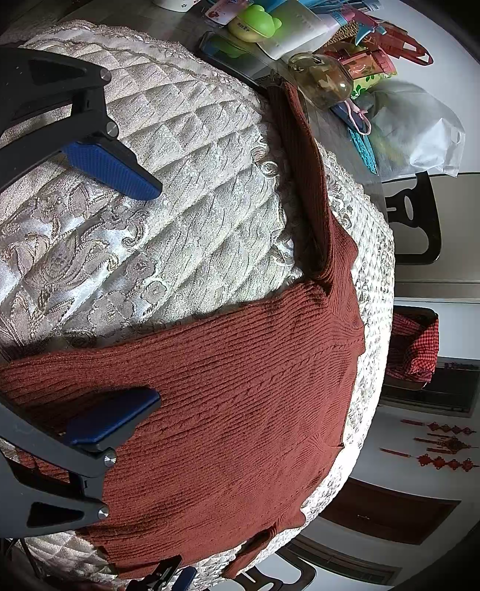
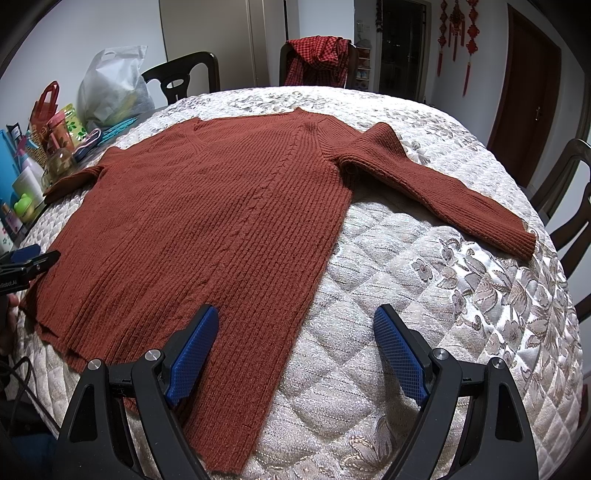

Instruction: Fold small clothes

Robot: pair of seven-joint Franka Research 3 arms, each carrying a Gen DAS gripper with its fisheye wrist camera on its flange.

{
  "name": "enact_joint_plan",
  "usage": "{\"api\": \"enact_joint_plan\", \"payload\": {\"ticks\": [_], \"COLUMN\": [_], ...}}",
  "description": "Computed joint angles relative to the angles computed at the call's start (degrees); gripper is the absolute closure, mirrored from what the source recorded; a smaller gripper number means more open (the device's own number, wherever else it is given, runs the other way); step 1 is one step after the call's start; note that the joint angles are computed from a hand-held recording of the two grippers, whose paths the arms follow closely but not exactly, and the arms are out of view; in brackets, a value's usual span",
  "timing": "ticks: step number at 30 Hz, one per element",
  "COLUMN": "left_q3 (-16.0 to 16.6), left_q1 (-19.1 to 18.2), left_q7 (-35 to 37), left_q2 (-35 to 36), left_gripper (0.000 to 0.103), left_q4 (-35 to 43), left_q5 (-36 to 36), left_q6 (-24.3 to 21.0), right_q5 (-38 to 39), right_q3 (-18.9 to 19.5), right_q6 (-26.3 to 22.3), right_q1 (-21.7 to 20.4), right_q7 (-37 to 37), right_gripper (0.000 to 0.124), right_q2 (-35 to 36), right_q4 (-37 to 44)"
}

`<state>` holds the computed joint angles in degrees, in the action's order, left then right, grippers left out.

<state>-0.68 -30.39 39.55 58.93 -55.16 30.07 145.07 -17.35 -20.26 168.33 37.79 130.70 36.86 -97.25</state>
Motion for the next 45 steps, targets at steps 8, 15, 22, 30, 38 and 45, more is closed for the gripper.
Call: {"api": "enact_joint_plan", "payload": {"ticks": [8, 15, 22, 30, 38, 45], "left_q3": [0.03, 0.07, 0.06, 0.1, 0.14, 0.13], "left_q1": [-0.02, -0.04, 0.07, 0.2, 0.16, 0.24], "left_q7": [0.0, -0.09, -0.1, -0.26, -0.34, -0.28], "left_q2": [0.0, -0.09, 0.12, 0.05, 0.02, -0.56], "left_gripper": [0.0, 0.0, 0.0, 0.0, 0.0, 0.0], "left_q4": [-0.01, -0.15, 0.13, -0.02, -0.09, -0.99], "left_q5": [-0.01, 0.04, -0.06, -0.1, -0.02, 0.13], "left_q6": [0.0, 0.06, 0.18, 0.3, 0.33, 0.51], "right_q5": [0.16, 0.22, 0.28, 0.41, 0.34, 0.25], "right_q3": [-0.04, -0.09, -0.06, 0.2, 0.8, 1.94], "right_q6": [0.04, 0.05, 0.02, -0.23, -1.25, -1.84], "right_q1": [0.03, 0.07, 0.05, -0.16, -0.63, -1.63], "right_q7": [-0.12, -0.16, -0.23, -0.39, -0.43, -1.05], "right_gripper": [0.037, 0.037, 0.037, 0.037, 0.037, 0.037], "right_q2": [0.02, 0.04, 0.03, 0.02, -0.1, -0.42], "right_q4": [-0.03, -0.02, -0.01, 0.09, 0.4, 0.59]}}
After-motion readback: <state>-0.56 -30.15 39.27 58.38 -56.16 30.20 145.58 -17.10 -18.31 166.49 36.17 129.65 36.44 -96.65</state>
